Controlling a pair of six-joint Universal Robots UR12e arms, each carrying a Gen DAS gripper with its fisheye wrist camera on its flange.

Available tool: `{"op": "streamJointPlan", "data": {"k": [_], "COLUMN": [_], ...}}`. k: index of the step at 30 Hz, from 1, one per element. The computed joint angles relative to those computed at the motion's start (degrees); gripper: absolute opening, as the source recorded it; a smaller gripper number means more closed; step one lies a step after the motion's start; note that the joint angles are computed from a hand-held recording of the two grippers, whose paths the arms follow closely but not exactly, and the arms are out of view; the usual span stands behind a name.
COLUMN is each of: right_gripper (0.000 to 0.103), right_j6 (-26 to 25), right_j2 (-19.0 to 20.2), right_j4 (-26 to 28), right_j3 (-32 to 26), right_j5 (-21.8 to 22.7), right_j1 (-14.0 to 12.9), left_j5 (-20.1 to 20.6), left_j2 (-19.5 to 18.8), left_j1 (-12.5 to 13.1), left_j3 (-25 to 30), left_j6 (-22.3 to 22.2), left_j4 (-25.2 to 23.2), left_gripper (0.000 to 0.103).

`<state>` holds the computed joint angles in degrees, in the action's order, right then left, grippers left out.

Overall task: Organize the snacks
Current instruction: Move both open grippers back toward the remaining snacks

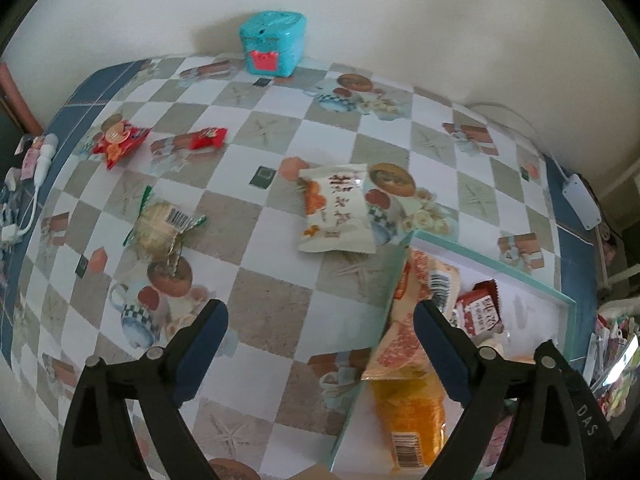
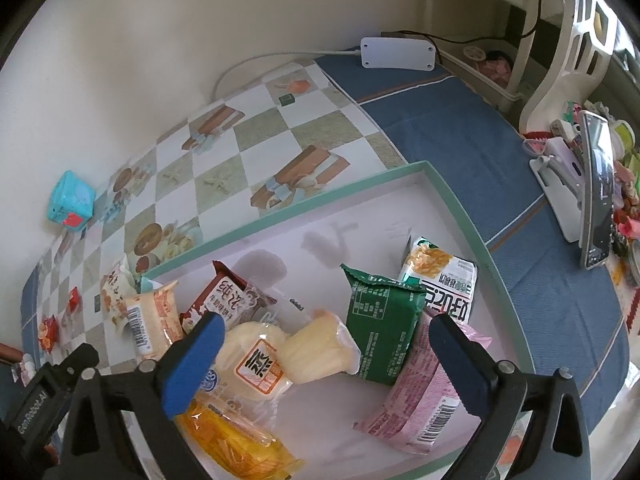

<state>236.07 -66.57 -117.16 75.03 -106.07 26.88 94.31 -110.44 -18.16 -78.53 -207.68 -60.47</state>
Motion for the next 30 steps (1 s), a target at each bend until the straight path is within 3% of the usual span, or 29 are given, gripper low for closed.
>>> {"op": "streamJointPlan", "data": {"k": [11,21,30], "right_gripper": [0.103,0.103,0.103], "right_j6": [-1.0,-5.78,-11.43], "right_j2": [0.7,3.26,6.45], "right_j4": [0.79,-0.16,-0.43], "right_j3": [-1.58,-6.09,-11.06], "right_j5": [-1.29,-2.66,-2.45], "right_j1": [0.88,3.36,5.87], "left_j5": [-1.42,5.3,7.59], "left_j2": [1.19,4.04,6.55], "left_j1": [1.2,3.82,6.94], "left_j3": [-1.4,-4.48,-8.11], "left_j6": [-0.63,-4.14,-7.49], "left_j4": [-0.23,0.9,0.97], "left_gripper": [0.094,0.094,0.094]}}
